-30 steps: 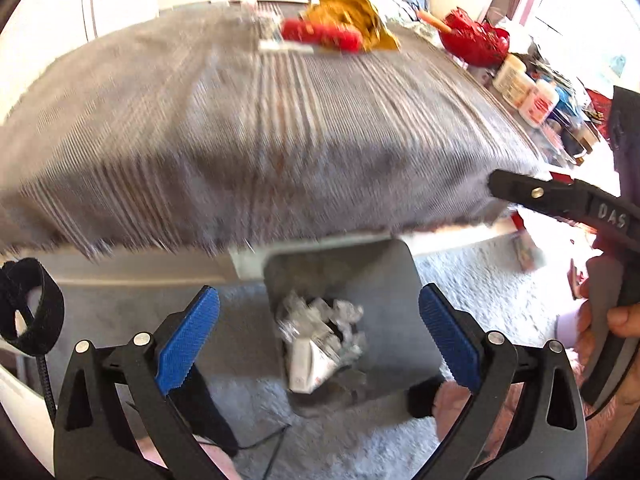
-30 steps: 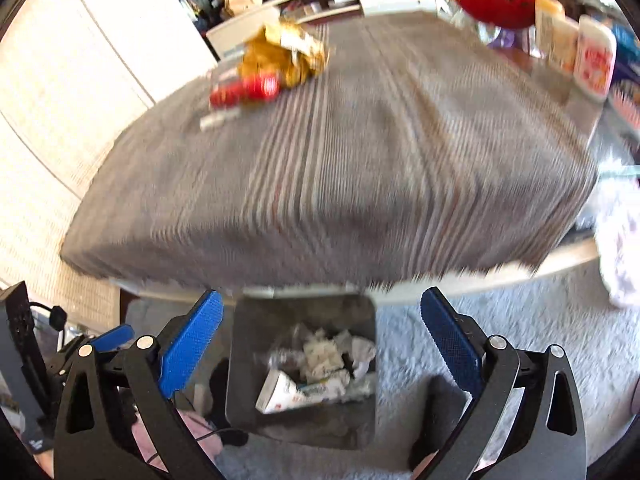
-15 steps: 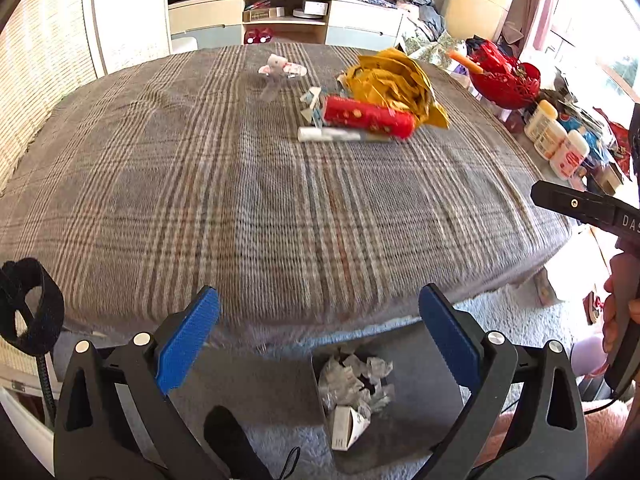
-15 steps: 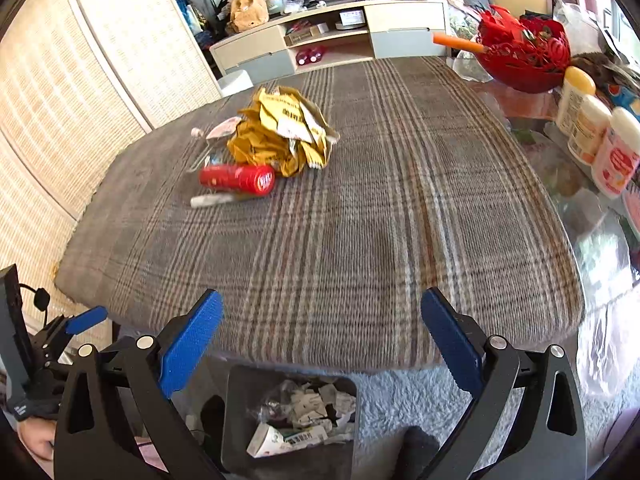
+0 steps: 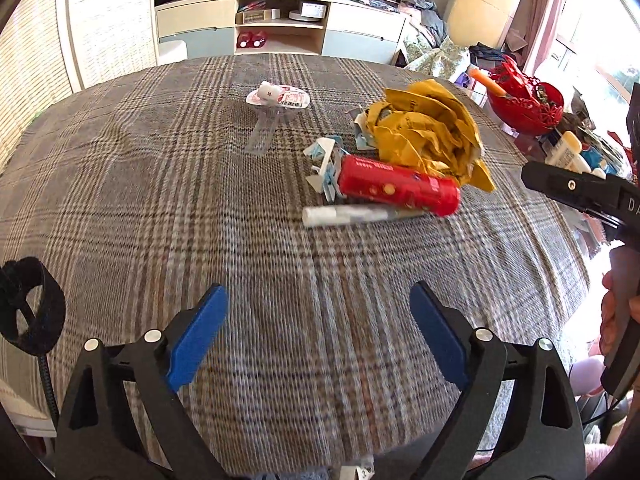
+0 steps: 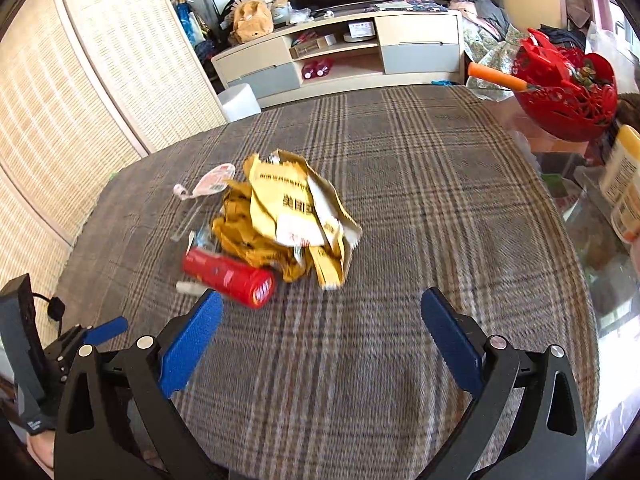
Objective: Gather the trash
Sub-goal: 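Move both tools back over the table toward the remaining trash, then close the right gripper on the yellow crumpled delivery bag and lift it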
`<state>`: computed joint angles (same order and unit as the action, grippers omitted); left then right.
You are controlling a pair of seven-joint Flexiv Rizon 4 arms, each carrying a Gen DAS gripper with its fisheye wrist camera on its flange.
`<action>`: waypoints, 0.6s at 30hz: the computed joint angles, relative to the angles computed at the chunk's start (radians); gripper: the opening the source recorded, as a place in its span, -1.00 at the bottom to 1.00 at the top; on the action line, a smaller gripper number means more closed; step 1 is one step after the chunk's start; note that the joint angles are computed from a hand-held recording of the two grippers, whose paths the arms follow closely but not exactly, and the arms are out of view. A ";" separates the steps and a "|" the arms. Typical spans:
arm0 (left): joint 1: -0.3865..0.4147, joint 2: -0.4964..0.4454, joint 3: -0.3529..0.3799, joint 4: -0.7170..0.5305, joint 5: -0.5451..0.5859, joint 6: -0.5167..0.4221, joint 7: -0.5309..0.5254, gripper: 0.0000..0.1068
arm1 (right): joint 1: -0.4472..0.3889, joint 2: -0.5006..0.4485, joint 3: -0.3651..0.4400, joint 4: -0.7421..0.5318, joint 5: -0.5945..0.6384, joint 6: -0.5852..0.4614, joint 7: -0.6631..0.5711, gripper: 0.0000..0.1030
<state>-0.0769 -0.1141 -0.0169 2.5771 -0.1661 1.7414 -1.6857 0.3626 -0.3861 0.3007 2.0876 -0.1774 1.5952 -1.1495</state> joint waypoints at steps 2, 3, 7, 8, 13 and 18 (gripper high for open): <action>0.016 -0.025 -0.008 -0.023 0.002 -0.003 0.014 0.59 | 0.013 -0.026 -0.011 -0.031 -0.006 0.001 0.004 0.93; 0.031 -0.037 -0.021 -0.033 0.003 -0.002 0.023 0.58 | 0.023 -0.040 -0.020 -0.047 -0.010 0.003 0.009 0.93; 0.035 -0.079 -0.019 -0.072 0.011 0.005 0.043 0.58 | 0.052 -0.083 -0.046 -0.099 -0.030 -0.005 0.023 0.93; 0.050 -0.087 -0.033 -0.077 0.013 0.009 0.049 0.58 | 0.052 -0.095 -0.043 -0.115 -0.030 -0.009 0.025 0.93; 0.153 -0.119 -0.131 -0.091 0.051 0.040 0.079 0.60 | 0.024 -0.162 0.001 -0.200 -0.024 -0.034 0.010 0.93; 0.243 -0.161 -0.215 -0.113 0.086 0.060 0.080 0.61 | -0.023 -0.224 0.076 -0.258 -0.005 -0.052 -0.035 0.93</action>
